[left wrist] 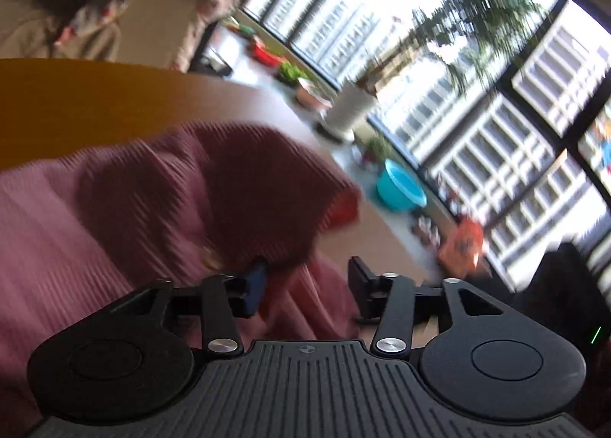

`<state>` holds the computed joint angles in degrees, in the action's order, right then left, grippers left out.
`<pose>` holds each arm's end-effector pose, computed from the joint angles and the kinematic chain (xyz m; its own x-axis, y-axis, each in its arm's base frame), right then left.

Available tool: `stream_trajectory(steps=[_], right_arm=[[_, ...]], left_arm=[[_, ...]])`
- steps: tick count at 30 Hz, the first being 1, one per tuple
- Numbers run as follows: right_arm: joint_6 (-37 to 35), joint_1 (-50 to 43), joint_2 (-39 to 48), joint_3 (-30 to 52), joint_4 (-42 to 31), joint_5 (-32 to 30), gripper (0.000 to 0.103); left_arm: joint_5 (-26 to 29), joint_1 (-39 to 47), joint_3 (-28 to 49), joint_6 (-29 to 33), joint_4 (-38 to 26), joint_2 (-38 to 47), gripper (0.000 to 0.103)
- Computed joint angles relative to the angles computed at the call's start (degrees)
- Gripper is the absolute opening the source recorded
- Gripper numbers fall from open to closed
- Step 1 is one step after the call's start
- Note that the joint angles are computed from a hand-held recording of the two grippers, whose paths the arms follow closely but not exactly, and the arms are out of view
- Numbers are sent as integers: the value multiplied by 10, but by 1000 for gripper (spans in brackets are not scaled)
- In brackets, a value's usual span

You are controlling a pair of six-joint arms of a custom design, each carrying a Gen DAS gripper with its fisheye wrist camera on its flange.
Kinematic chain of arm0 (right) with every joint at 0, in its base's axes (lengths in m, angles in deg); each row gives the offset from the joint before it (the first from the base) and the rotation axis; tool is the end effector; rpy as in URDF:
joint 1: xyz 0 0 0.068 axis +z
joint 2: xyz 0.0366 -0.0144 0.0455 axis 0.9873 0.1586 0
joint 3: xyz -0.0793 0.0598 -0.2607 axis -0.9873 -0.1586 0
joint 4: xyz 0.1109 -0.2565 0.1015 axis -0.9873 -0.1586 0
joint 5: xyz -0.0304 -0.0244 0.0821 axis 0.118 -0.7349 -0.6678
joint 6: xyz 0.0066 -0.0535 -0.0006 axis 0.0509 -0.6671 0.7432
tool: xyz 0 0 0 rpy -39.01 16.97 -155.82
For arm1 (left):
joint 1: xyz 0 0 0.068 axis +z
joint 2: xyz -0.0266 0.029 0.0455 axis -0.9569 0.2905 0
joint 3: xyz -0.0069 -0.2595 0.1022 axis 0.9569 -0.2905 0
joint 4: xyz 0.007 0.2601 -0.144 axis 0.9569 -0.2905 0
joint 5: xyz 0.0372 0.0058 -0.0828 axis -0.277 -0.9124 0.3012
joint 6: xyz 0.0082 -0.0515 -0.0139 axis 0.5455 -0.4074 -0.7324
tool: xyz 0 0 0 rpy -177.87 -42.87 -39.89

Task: Fold clothes

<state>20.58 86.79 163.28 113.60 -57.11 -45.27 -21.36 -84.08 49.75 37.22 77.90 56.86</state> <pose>0.3143 0.0565 0.1572 -0.2687 -0.5744 -0.7733 -0.9104 0.4136 0.0092 0.2790 -0.0655 0.1405 -0.7118 -0.2585 -0.6531 0.1507 0.8520 -0.5015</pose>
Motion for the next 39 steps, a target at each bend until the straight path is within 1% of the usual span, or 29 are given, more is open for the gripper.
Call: stream_trajectory(steps=[1,4,5,6,7,9,11,14,16,18,19,20,21,22,23,25,26,27,29,30,33,34,35,36,37,38,39], right_arm=[[5,-16,-10,3,-6,-16,39],[116,-31,-9,26,42,-79,41],[161,-35,-9,31,66,-97,41],[210,-39,-9,36,95,-113,41],[262,-41,-8,41,130,-127,41],[361,-19,33,66,201,-139,41],[411,8,83,97,233,-137,41],[338,47,147,141,167,-39,41],[307,73,192,174,136,29,41],[268,90,185,146,170,87,41],[246,99,156,119,190,101,41],[223,109,127,94,209,114,42],[196,118,97,66,229,108,51],[159,129,61,35,245,90,63],[127,142,37,17,249,75,67],[54,189,12,7,225,75,68],[11,218,8,2,215,90,68],[-21,244,11,-9,232,119,68],[-84,298,22,-27,267,181,68],[-106,318,47,-23,298,211,68],[-124,351,98,-3,332,280,67],[-89,343,111,19,315,268,60],[-52,335,124,42,298,256,48],[-14,328,137,66,280,243,32],[76,306,151,107,232,203,29],[176,280,177,155,189,149,27],[285,251,202,197,162,90,26]], left_arm=[[-4,-14,-1,4,-2,6,55],[-22,-50,-21,11,-3,-9,64],[-30,-58,-34,15,-5,-28,72],[-39,-66,-50,16,-7,-54,81],[-49,-71,-67,13,-13,-83,84],[-69,-78,-99,5,-37,-149,85],[-106,-69,-133,-2,-101,-253,86],[-158,-43,-169,-7,-241,-437,92],[-193,4,-174,-1,-357,-557,93],[-218,63,-173,5,-445,-636,93],[-219,99,-173,7,-470,-655,93],[-220,128,-174,3,-485,-663,93],[-222,155,-176,-3,-495,-668,92],[-220,175,-179,-6,-499,-674,92],[-218,184,-182,-6,-499,-677,91],[-217,193,-186,-5,-497,-682,89],[-219,190,-188,-5,-495,-681,84],[-224,184,-189,-6,-492,-677,77],[-230,172,-193,-6,-502,-683,68],[-232,164,-196,-6,-508,-690,68],[-255,135,-206,-7,-538,-724,68],[-262,127,-209,-8,-555,-741,68],[-270,119,-212,-10,-572,-758,68],[-280,107,-213,-16,-581,-766,69],[-290,93,-214,-24,-586,-768,69],[-295,87,-216,-29,-589,-772,70],[-295,87,-219,-32,-580,-763,71]])
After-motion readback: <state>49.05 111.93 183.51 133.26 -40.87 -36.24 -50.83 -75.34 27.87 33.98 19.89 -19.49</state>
